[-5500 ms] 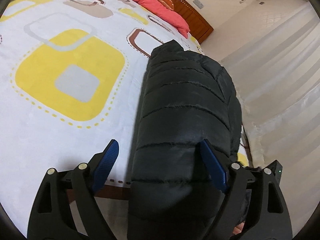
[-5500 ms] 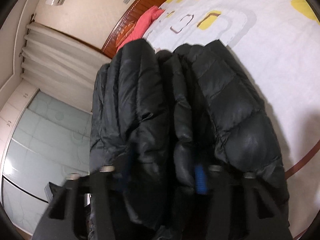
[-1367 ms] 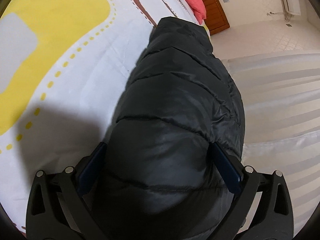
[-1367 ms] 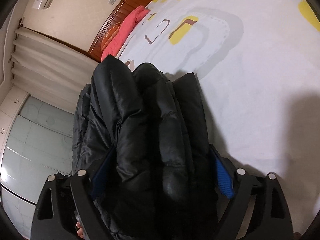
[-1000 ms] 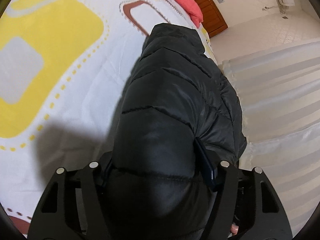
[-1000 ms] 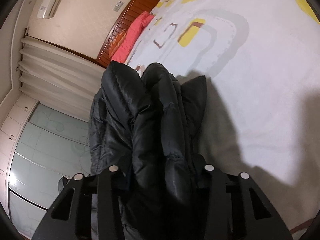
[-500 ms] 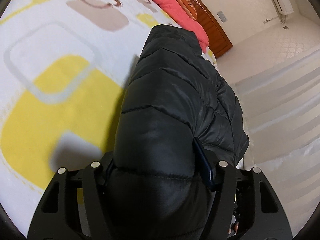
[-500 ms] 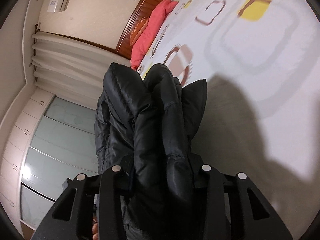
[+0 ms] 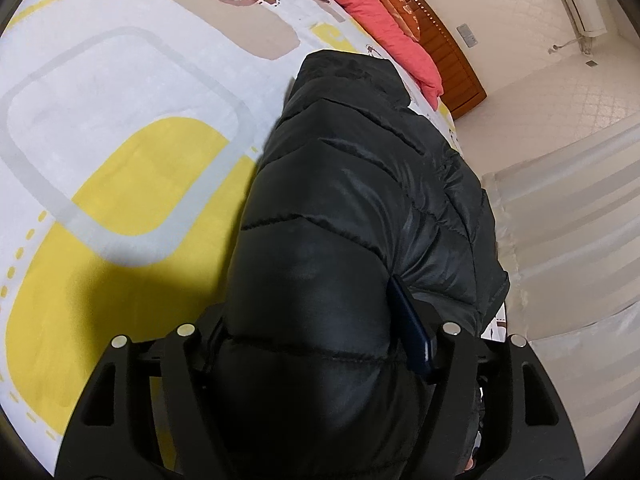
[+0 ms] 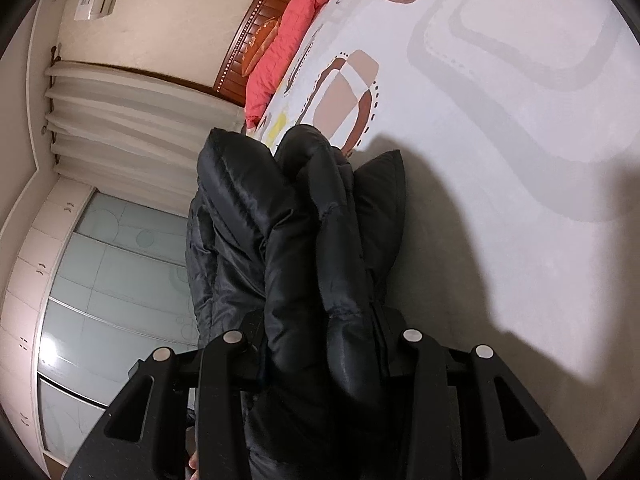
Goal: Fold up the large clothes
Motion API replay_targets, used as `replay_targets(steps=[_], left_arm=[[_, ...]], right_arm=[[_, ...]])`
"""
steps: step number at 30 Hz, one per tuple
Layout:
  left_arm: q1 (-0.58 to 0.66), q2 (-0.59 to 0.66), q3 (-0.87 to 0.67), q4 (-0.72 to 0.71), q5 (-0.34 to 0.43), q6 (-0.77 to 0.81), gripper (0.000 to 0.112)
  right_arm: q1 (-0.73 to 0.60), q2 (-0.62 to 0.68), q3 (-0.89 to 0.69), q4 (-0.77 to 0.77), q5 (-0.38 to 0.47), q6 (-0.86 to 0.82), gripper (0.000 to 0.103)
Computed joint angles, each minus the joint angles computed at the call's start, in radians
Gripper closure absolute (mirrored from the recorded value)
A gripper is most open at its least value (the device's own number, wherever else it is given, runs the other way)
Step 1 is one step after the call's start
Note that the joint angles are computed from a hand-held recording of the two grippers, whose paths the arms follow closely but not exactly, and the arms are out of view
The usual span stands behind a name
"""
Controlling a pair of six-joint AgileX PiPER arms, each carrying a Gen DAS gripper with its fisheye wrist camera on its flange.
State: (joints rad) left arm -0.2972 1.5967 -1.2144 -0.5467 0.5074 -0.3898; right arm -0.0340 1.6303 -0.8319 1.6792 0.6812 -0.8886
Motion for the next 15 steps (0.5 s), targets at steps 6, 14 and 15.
replay_targets(steps=[6, 14, 15], left_arm=[[0.036, -0.041, 0.044, -0.092, -0.004, 0.099, 0.028], [0.129, -0.004, -0.04, -0.181, 0.046, 0.203, 0.02], [0.134, 0.021, -0.072, -0.177, 0.065, 0.193, 0.02]], right_arm=[[0.012, -0.028, -0.021, -0.095, -0.043, 0.065, 0.039], [-0.026, -0.04, -0.133, -0.235, -0.046, 0.195, 0.029], [-0.03, -0.021, -0.16, -0.244, -0.04, 0.215, 0.029]])
